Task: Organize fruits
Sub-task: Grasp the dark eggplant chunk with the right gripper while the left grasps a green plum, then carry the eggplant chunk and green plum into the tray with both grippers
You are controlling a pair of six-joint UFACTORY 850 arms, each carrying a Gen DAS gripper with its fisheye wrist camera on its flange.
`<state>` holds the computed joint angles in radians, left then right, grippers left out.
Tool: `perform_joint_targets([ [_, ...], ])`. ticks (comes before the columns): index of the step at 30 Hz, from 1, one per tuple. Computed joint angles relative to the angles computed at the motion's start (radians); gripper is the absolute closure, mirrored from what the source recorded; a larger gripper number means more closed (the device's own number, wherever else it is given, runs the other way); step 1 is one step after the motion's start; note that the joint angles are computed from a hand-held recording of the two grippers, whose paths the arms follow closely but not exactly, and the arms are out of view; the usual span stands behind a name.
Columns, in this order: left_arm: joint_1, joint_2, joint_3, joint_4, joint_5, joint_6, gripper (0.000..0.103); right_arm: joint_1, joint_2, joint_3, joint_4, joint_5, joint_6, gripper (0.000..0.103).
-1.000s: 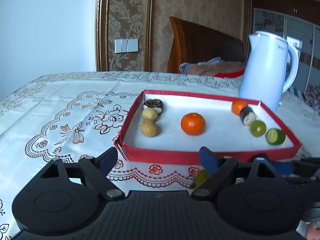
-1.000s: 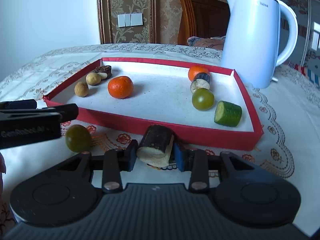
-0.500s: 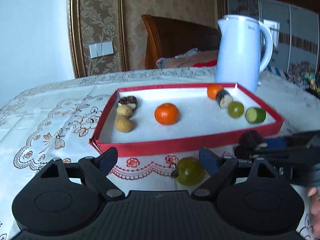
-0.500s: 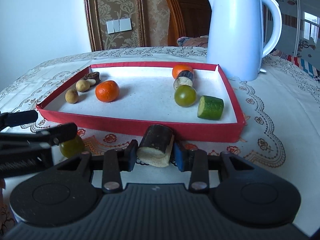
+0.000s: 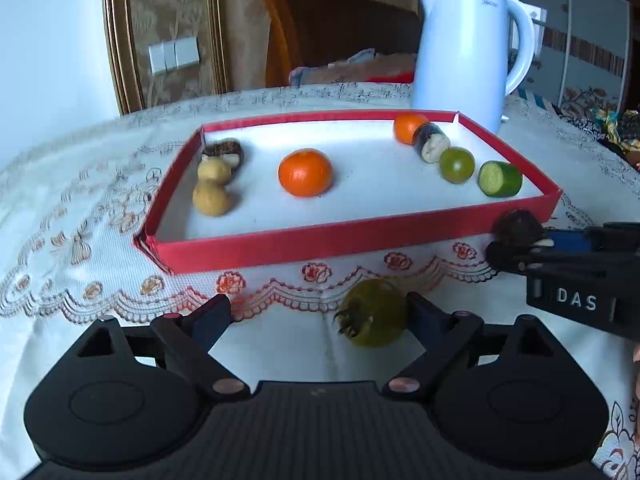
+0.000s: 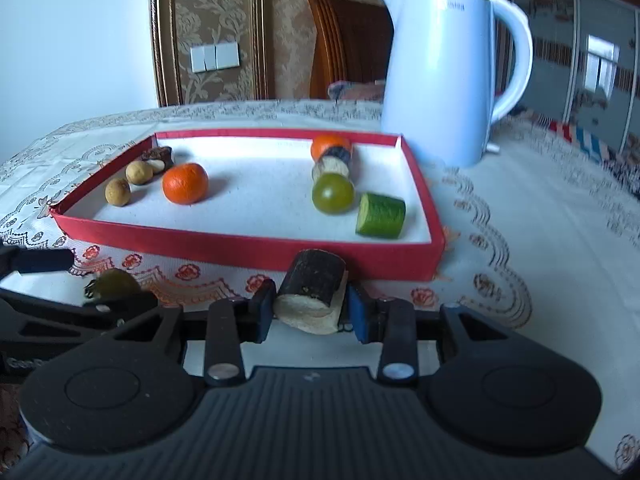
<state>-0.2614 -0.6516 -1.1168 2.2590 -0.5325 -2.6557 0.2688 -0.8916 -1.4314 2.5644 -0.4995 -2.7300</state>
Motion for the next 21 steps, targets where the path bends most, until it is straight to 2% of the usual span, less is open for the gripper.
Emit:
perform_joint_targets([
  [3, -0.007, 0.001, 0.008, -0.057, -0.061, 0.001, 0.009, -0.003, -0.003, -0.004, -0.021, -0.001, 0.031, 0.067],
  [6, 0.009, -0.003, -0.004, -0.070, -0.012, -0.001, 0.010, -0.002, -0.003, -0.005, -0.021, 0.005, 0.027, 0.067],
  [15, -0.004, -0.010, -0.014, -0.120, -0.033, 0.071, 0.010, 0.001, -0.004, -0.005, -0.009, 0.007, 0.010, 0.067],
  [18, -0.006, -0.011, -0.015, -0.116, -0.037, 0.080, 0.015, -0.001, -0.004, -0.004, -0.014, 0.005, 0.014, 0.067],
  [20, -0.011, -0.009, -0.011, -0.099, -0.044, 0.082, 0.028, -0.001, -0.003, -0.003, -0.013, 0.004, 0.014, 0.067],
  [21, -0.013, -0.008, -0.009, -0.087, -0.047, 0.082, 0.031, 0.000, -0.003, -0.003, -0.012, 0.004, 0.011, 0.067],
])
